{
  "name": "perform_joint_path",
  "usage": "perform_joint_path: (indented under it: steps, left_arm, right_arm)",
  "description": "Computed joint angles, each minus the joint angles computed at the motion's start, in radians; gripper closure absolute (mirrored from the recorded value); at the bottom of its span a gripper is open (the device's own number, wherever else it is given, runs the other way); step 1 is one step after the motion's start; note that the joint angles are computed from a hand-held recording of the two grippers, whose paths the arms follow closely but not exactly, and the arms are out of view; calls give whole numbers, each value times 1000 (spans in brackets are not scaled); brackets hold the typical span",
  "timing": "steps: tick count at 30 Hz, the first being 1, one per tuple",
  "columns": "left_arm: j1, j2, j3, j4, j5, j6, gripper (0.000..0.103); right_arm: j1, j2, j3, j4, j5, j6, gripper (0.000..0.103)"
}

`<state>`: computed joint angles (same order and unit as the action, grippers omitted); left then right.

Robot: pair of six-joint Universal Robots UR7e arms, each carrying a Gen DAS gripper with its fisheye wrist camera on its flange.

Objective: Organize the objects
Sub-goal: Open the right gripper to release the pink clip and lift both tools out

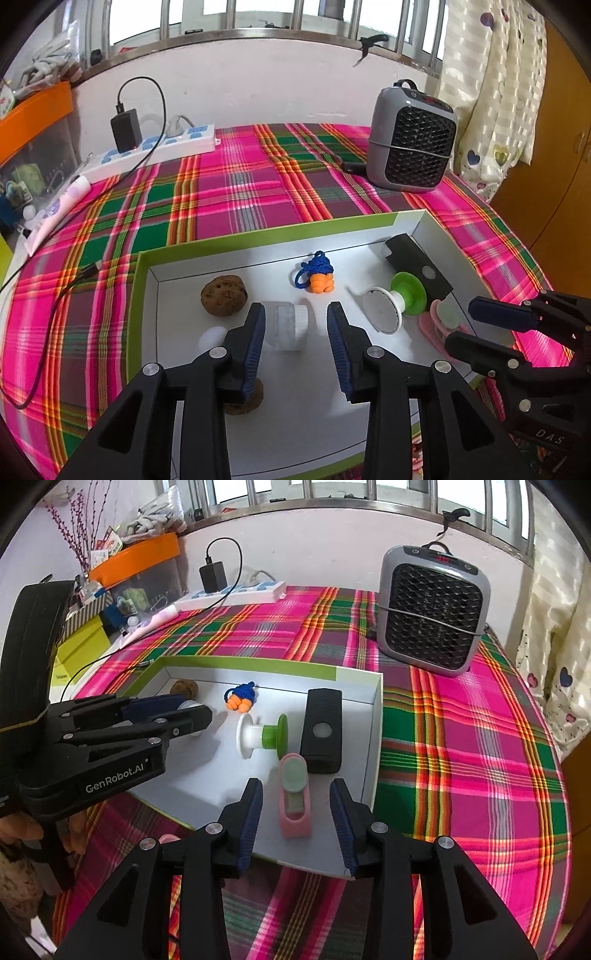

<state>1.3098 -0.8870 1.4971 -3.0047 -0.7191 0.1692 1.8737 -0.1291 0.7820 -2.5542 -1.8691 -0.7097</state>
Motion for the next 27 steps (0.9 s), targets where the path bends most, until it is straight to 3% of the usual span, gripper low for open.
perform_joint_path:
  steps: [27]
  left_arm:
    - [-35,-81,154,-142,17,-8,67]
  right_arm:
    - [-1,-97,198,-141,37,41,64]
